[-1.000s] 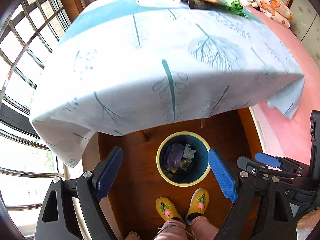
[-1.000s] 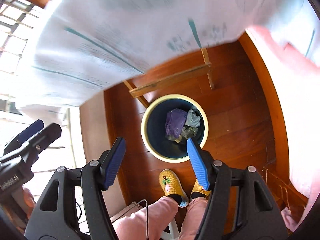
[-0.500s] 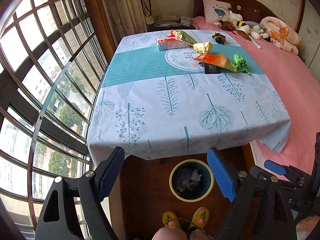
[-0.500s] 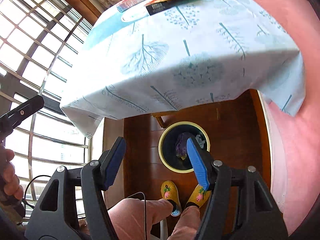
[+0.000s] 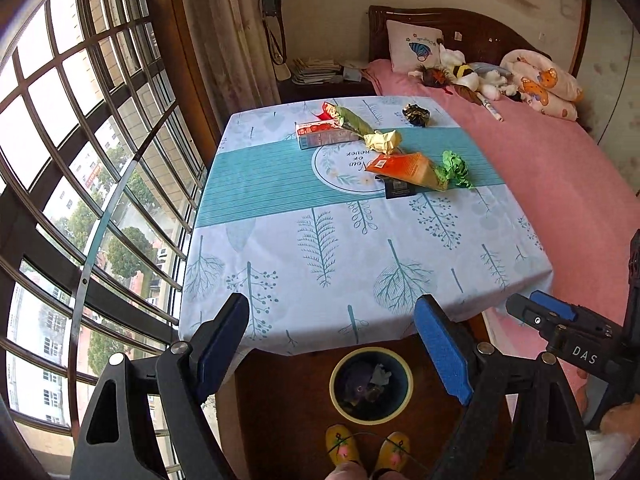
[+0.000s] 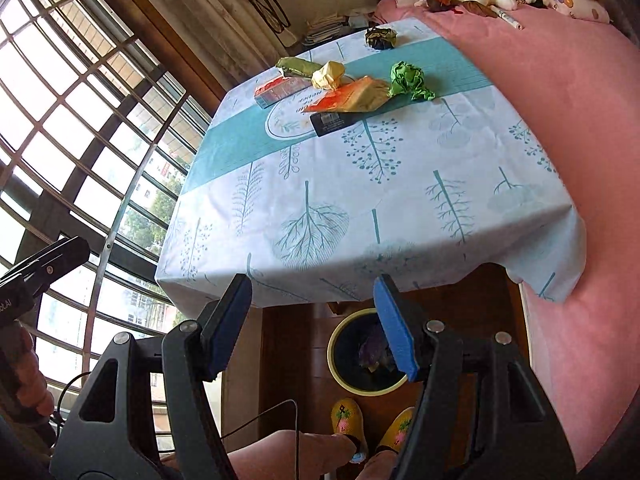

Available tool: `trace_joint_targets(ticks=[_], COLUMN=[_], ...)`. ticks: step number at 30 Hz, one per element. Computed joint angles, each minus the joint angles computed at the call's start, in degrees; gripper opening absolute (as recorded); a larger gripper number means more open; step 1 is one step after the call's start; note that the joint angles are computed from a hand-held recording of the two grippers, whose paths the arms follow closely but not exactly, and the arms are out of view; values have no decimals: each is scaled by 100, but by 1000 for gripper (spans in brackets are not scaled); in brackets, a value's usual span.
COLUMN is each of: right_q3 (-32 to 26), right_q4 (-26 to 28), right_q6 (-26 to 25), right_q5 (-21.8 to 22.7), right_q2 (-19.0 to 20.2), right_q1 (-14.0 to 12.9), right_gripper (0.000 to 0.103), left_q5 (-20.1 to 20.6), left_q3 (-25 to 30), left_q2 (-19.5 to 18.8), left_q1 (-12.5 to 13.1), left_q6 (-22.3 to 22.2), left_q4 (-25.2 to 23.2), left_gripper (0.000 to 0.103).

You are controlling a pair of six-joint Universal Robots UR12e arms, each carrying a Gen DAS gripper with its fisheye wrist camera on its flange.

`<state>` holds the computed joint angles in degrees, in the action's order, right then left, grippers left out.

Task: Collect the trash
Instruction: 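Raise both grippers back over the table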

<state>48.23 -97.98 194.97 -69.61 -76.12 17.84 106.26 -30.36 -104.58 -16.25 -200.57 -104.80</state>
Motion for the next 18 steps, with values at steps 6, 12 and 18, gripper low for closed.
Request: trace_joint_targets(ticks=[6, 12, 18], right_q3=[-522, -1114, -1737], right_q4=[0, 65, 280], right_q6=[380, 784, 1065], right_q5=[-255, -688, -1082], right_q2=[315, 673, 1052], right_q1=[36, 161, 279], right_gripper=[61, 61, 61], left_q5=[-459, -890, -1363], left_q3=[442, 892, 1438], left_q2=[-301, -621, -1017], left_q1=[281, 560, 734], left_q6=[627, 1203, 1524], left_q4=[77, 272, 125], left_gripper=[87, 87, 87])
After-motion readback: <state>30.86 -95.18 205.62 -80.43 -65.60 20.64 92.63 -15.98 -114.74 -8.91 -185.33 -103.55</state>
